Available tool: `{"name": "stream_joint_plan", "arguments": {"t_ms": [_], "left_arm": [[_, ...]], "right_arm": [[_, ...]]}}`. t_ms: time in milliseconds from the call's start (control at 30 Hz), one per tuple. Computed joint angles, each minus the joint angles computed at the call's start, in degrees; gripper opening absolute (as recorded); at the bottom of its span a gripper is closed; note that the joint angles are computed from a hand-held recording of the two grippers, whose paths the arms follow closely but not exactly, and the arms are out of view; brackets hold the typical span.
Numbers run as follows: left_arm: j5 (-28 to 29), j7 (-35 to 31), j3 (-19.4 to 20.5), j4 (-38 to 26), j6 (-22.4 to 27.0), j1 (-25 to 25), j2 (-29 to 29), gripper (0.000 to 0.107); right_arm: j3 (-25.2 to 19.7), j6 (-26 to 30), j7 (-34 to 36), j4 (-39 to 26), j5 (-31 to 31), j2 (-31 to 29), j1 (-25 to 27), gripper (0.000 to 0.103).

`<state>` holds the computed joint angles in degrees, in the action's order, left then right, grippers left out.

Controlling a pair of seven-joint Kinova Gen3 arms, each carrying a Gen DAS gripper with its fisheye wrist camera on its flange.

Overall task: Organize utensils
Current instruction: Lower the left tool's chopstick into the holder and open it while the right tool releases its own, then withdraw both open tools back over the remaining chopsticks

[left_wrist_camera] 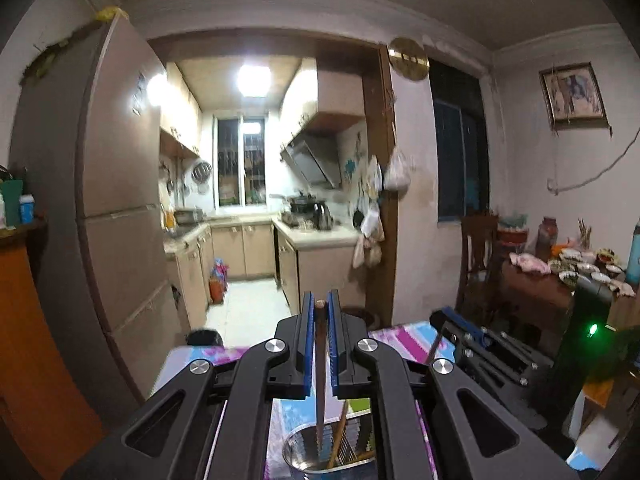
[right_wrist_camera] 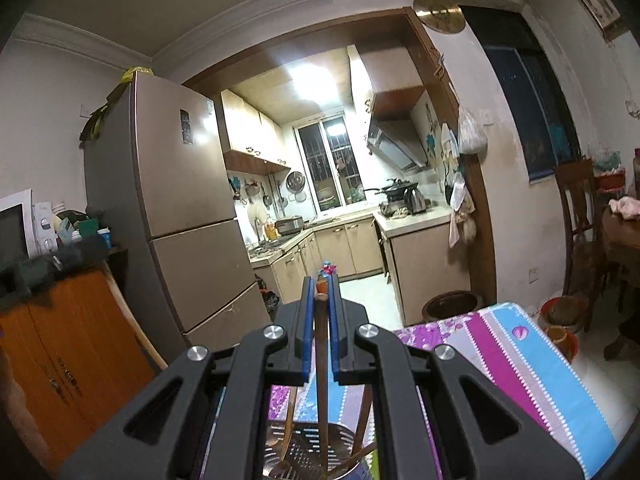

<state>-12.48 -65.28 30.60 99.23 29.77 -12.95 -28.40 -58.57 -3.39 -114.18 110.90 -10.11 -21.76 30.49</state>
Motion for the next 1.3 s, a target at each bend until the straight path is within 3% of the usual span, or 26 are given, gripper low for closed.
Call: {"name": "stream_joint_plan", "arguments": {"t_ms": [167,267,400,467,500,600,767,867,933,1033,1200,1300], "left_arm": [[-1.4,1.9,3.2,4.3,-1.7,-2.6,2.6,0.008],[-2.0,3.4,3.1,7.9,-4.7,-2.9,3.3,0.008],[-2.0,6.0,2.6,12.0,-8.0,-4.2,2.9,0.008],[-1.5,6.1,1.3,12.5,-7.8,-3.4,2.8,0.008],[-1.3,6.2,0.8,12.6,-7.8,-3.2,2.5,0.008],[-0.6,5.6,-2.3,13.1,-8.7,-1.5,-0.4,0.008],[3.0,1.1,-6.1,13.4,-8.4,-1.3,-8.8,0.013],[0.9,0.2,-8.2,14.1,-7.2,0.0,-15.1,0.020],[-0.8,-1.8,-8.8,14.8,-5.0,1.0,-20.1,0.033],[0.7,-8.1,-9.7,16.2,-1.6,2.7,-27.0,0.042],[1.8,-14.6,-10.3,18.0,9.2,6.6,-37.0,0.045],[4.1,-18.1,-11.8,18.8,16.2,7.4,-41.5,0.048]], "right_arm": [[-3.6,1.0,-0.3,-0.4,0.1,1.4,2.2,0.005],[-4.6,2.2,1.3,-0.4,-0.4,2.5,2.1,0.005],[-5.6,3.5,6.1,-0.1,-6.5,1.9,3.2,0.006],[-4.8,4.3,5.9,0.1,-6.9,1.4,2.7,0.007],[-3.9,4.9,4.8,0.2,-6.1,0.8,2.2,0.008],[1.3,4.6,-0.1,1.5,-1.3,-1.0,-2.3,0.024],[14.3,6.0,-4.4,4.3,3.8,-6.6,-13.5,0.025],[22.1,10.8,-6.1,5.2,8.9,-11.3,-20.8,0.025],[26.9,15.4,-6.5,6.3,11.6,-15.9,-25.3,0.028],[31.2,22.4,-5.9,7.8,14.2,-23.1,-29.7,0.032],[35.7,34.0,2.0,11.3,12.1,-36.4,-33.5,0.036],[36.3,41.0,6.9,13.3,8.7,-43.7,-32.2,0.038]]}}
